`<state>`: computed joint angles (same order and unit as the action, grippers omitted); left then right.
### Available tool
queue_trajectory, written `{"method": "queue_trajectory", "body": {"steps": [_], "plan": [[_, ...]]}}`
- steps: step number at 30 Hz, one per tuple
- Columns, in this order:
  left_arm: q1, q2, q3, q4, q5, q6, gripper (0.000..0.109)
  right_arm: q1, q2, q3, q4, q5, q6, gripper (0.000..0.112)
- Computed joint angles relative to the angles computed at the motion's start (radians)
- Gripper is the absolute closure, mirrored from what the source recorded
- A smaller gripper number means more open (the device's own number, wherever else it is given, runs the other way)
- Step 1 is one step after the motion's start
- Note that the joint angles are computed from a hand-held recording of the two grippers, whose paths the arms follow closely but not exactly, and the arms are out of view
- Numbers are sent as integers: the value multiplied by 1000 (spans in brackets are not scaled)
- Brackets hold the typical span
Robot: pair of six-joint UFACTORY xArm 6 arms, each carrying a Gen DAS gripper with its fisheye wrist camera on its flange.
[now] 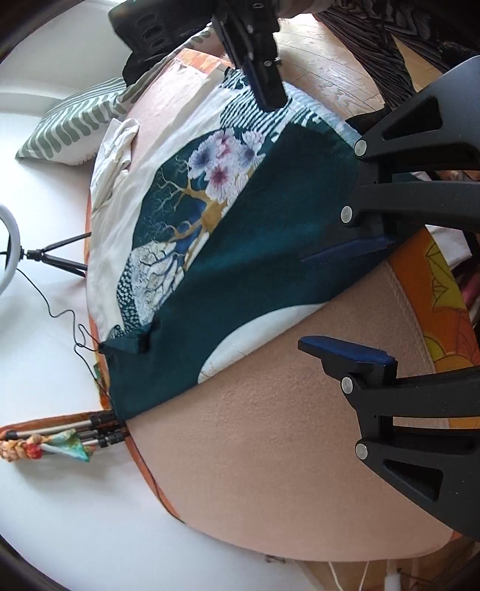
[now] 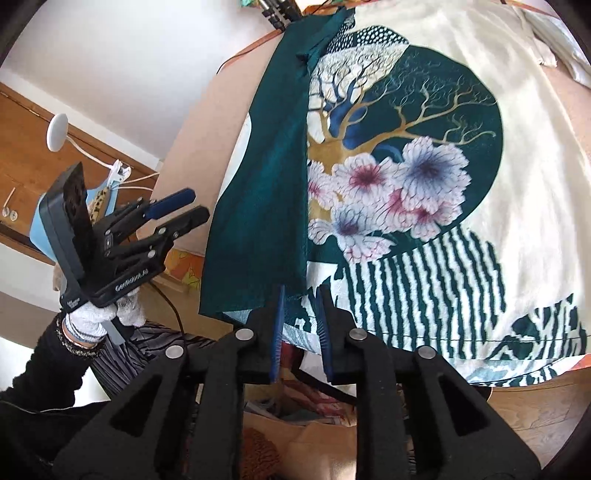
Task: Fold small clothes
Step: 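Move both open grippers over to the cream side of the T-shirt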
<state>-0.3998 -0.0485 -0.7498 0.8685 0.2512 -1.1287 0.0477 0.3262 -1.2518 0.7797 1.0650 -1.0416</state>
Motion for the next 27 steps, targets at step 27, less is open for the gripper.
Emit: {"method": "queue_trajectory", "body": {"steps": [27], "plan": [[-363, 725, -950, -250, 61, 321, 45, -365, 346, -753, 162, 88, 86, 55]]}}
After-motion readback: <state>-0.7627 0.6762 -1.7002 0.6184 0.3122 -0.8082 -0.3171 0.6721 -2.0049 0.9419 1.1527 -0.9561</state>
